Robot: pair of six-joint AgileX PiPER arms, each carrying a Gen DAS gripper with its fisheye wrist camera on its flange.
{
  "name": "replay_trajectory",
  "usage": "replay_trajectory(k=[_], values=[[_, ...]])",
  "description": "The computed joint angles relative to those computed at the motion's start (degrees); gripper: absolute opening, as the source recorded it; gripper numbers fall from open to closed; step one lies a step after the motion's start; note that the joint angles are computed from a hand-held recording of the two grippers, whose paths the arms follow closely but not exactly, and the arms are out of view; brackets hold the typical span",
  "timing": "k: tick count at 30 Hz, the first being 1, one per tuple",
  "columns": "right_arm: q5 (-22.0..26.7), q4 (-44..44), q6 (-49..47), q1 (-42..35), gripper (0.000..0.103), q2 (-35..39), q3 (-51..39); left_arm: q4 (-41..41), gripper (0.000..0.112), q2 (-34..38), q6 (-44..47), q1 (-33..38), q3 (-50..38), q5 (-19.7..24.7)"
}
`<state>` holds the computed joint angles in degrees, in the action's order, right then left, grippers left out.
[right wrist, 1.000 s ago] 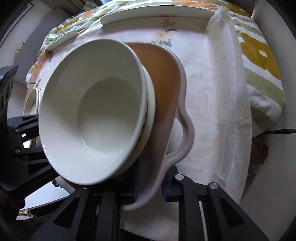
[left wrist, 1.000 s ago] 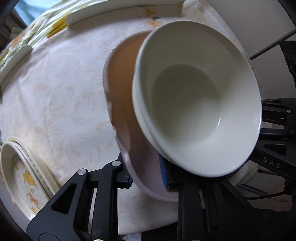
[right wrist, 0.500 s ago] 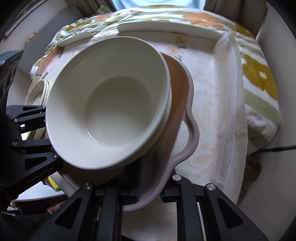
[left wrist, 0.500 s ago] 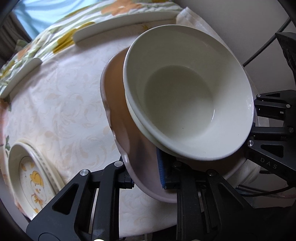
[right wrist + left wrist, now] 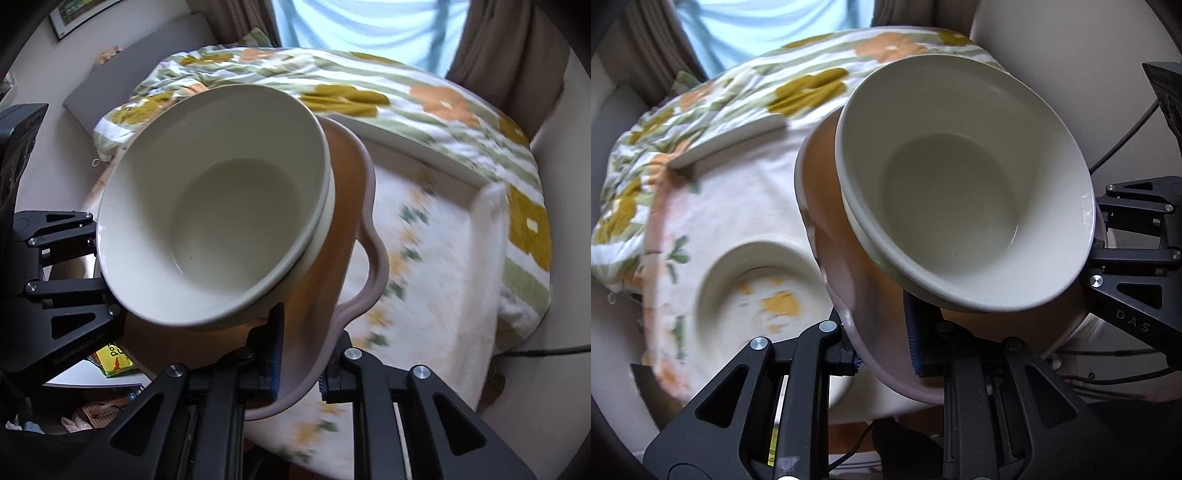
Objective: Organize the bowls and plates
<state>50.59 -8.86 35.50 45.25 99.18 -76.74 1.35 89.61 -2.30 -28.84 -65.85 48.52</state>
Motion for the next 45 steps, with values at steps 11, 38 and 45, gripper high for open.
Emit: replay_trajectory(k=[11,38,45], values=[[8.64,-2.54,13.49,10.14,0.014,19.32,-25.87,-12.0,0.016,-0.46,37.67,27.23,3.27,2.19],[9.9,-2.69,25.84,13.27,0.014,30.9,-37.04,-20.73,0.016,7.11,52.99,38.9,6.73,-1.91],[2.24,-2.95,36.93,13.08,0.014,26.99,-28.97,-20.93,0.016,5.98,48.47,39.09,8.36,-3.27]])
